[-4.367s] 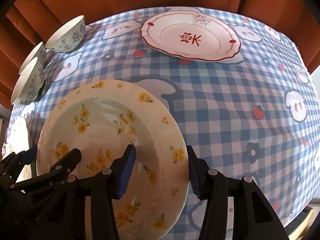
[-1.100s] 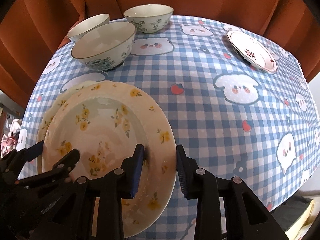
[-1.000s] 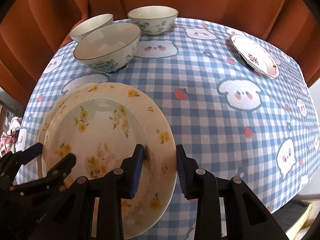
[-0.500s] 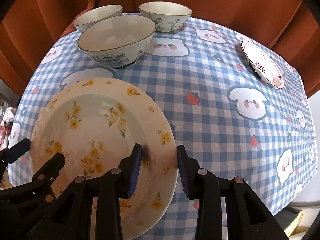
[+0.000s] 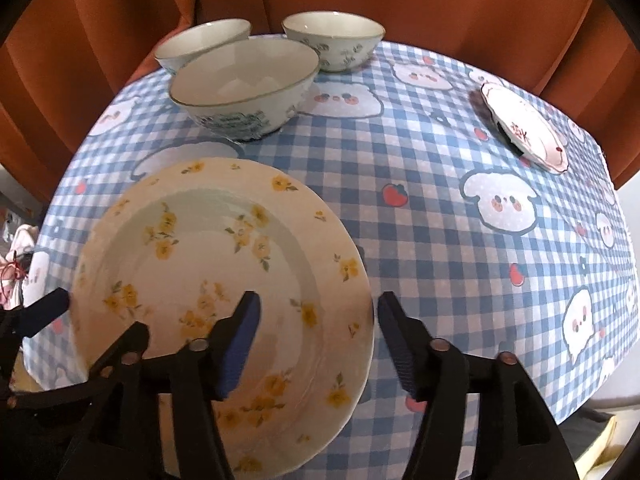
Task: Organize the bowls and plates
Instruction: 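Open the right tool and withdraw it from the stacked plates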
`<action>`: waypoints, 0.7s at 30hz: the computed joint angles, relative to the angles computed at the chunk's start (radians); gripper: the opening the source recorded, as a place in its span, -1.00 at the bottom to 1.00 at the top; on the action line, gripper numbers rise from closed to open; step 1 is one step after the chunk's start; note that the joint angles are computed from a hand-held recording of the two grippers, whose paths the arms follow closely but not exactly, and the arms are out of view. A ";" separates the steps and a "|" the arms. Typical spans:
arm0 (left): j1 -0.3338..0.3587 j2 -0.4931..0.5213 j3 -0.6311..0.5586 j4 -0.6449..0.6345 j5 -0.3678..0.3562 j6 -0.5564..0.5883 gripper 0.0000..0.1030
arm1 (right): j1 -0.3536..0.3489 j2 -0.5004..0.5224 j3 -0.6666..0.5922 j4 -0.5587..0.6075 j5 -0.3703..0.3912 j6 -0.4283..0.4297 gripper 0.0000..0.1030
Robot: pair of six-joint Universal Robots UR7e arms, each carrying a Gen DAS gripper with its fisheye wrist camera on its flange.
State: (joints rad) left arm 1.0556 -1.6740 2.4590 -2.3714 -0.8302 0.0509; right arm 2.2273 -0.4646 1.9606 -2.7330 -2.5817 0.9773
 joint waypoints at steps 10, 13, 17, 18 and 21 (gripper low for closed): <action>-0.109 -0.029 0.022 0.005 -0.010 -0.066 0.61 | 0.038 -0.073 0.064 -0.052 -0.025 0.011 0.28; -0.157 -0.013 0.041 -0.015 -0.005 -0.108 0.61 | 0.031 -0.104 0.116 -0.131 -0.029 -0.023 0.28; -0.218 0.030 0.052 -0.036 -0.011 -0.192 0.61 | 0.007 -0.153 0.188 -0.214 -0.029 -0.087 0.28; -0.237 0.043 0.057 -0.043 -0.006 -0.213 0.61 | 0.003 -0.165 0.205 -0.237 -0.029 -0.106 0.28; -0.297 0.092 0.061 -0.044 0.010 -0.305 0.61 | -0.015 -0.208 0.263 -0.313 -0.035 -0.177 0.28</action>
State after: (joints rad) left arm 0.7586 -1.5823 2.5198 -2.4158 -0.8201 -0.2543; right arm 2.2128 -0.6729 2.2241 -3.0463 -2.6165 0.8003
